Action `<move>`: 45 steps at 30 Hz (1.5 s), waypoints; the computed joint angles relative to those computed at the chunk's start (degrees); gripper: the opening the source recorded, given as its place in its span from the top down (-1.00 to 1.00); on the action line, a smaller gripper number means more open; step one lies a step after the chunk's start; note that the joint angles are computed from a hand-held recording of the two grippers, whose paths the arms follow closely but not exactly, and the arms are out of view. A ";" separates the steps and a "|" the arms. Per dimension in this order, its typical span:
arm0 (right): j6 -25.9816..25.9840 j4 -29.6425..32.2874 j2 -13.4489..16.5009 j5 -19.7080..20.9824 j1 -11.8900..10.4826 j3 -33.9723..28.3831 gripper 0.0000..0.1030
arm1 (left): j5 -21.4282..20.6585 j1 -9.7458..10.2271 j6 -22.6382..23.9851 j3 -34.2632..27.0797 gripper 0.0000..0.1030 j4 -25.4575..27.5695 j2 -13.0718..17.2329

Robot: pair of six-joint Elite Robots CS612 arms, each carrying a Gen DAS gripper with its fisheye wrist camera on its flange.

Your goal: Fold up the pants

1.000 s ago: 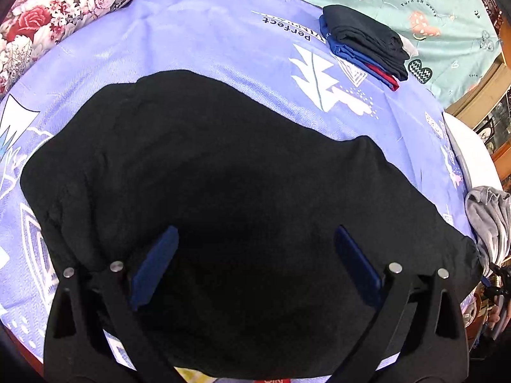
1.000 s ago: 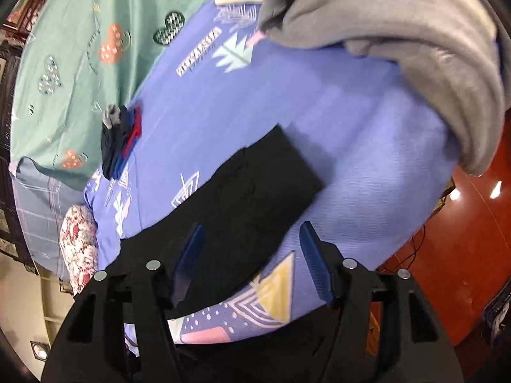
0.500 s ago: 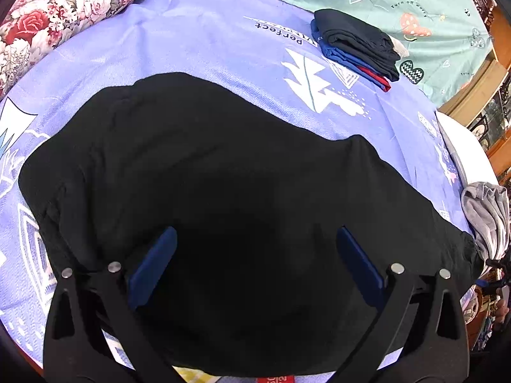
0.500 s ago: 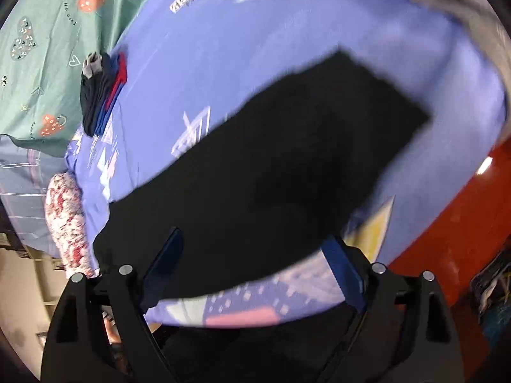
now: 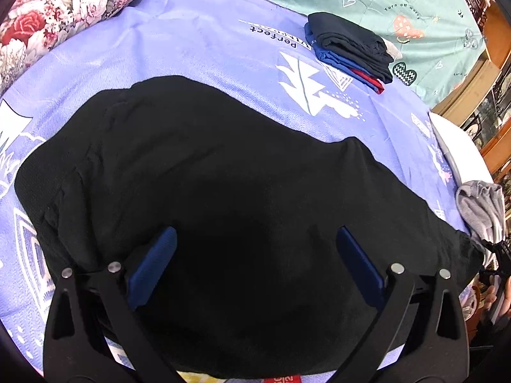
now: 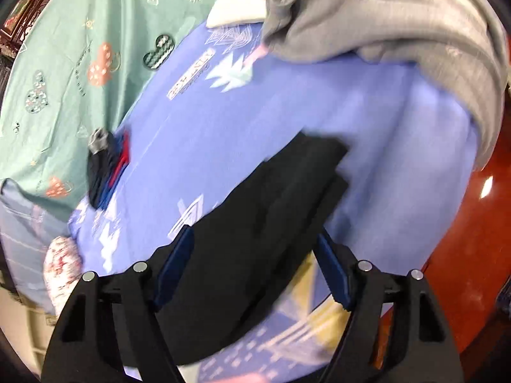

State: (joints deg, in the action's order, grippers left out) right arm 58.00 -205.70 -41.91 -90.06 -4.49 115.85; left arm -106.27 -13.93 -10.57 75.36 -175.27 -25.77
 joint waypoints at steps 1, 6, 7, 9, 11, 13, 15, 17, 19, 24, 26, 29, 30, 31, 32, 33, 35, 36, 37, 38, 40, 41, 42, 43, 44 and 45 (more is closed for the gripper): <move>0.29 -0.98 0.57 1.30 -0.70 0.04 -0.34 | 0.57 -0.14 0.26 0.16 -0.96 0.02 -0.09; -2.27 1.26 1.35 0.92 -0.84 -0.82 0.36 | -0.24 0.14 -0.03 0.33 -0.96 -0.45 -0.13; -2.73 0.01 1.84 1.79 -1.08 -0.74 0.69 | -0.32 0.17 -0.06 0.37 -0.96 -0.47 -0.16; -2.19 -2.64 2.34 1.63 -1.09 -0.37 0.72 | -0.33 0.18 -0.07 0.42 -0.96 -0.45 -0.21; -5.03 -2.88 1.59 -2.94 0.50 -0.50 0.72 | -0.69 0.30 -0.38 0.48 -0.96 -0.50 -0.26; -11.78 -2.72 0.68 -7.07 3.25 -2.19 0.73 | -0.85 0.37 -0.59 0.38 -0.96 -0.41 -0.24; -22.04 -0.70 0.35 -6.84 6.67 -6.41 0.73 | -0.79 0.41 -0.64 0.48 -0.96 -0.20 -0.37; -31.24 3.59 1.09 -4.53 9.57 -11.15 0.72 | -1.05 0.51 -1.29 0.68 -0.96 -0.39 -0.49; -38.50 10.13 2.79 1.01 11.64 -16.01 0.46 | -1.22 0.56 -2.17 0.85 -0.96 -1.02 -0.48; -52.95 27.19 7.04 1.45 15.82 -23.88 0.01 | -1.20 0.52 -2.91 1.32 -0.96 -2.74 -0.41; -53.68 23.49 5.90 5.89 14.85 -21.81 0.01 | -1.19 0.49 -2.43 1.32 -0.96 -2.79 -0.38; -53.11 17.95 3.76 12.17 13.02 -18.66 -0.09 | -0.69 0.34 -2.37 1.21 -0.96 -2.92 -0.30; -52.90 16.21 3.30 13.15 12.57 -17.91 -0.16 | -0.47 0.28 -2.37 1.20 -0.96 -3.08 -0.25; -52.61 15.87 3.15 13.01 12.49 -17.87 -0.17 | -0.12 0.19 -2.28 1.25 -0.96 -3.32 -0.23; -51.95 16.51 3.26 11.71 12.74 -18.44 -0.17 | 0.12 0.15 -2.16 1.25 -0.96 -3.42 -0.21; -51.11 17.55 3.53 10.69 12.85 -19.07 -0.17 | 0.35 0.08 -2.08 1.25 -0.96 -3.49 -0.19; -49.86 20.49 4.87 11.23 12.75 -21.19 -0.15 | 0.40 0.06 -1.90 1.26 -0.96 -3.44 -0.21; -49.92 22.02 5.36 11.20 13.00 -22.07 -0.13 | 0.26 0.09 -1.94 1.27 -0.96 -3.37 -0.24; -50.20 24.77 6.10 10.44 13.31 -23.44 0.00 | 0.07 0.16 -1.97 1.21 -0.96 -3.27 -0.23; -50.43 28.01 6.78 10.33 13.51 -24.75 0.12 | -0.08 0.20 -2.06 1.18 -0.96 -3.22 -0.23; -50.15 29.62 7.56 9.05 13.96 -25.69 0.43 | -0.40 0.30 -2.28 1.26 -0.96 -3.37 -0.23; -49.71 28.93 7.28 8.65 13.98 -25.35 0.67 | -0.45 0.30 -2.30 1.30 -0.96 -3.56 -0.23; -48.64 28.33 6.97 8.46 13.77 -24.98 0.74 | -0.38 0.28 -2.28 1.33 -0.96 -3.61 -0.22; -47.34 26.37 6.58 9.60 13.29 -24.11 0.74 | -0.28 0.27 -2.26 1.34 -0.96 -3.69 -0.21; -46.65 24.81 6.20 9.89 12.98 -23.38 0.75 | -0.11 0.23 -2.27 1.34 -0.96 -3.74 -0.20; -46.08 22.72 5.72 9.38 12.84 -22.61 0.75 | 0.05 0.18 -2.27 1.34 -0.96 -3.74 -0.20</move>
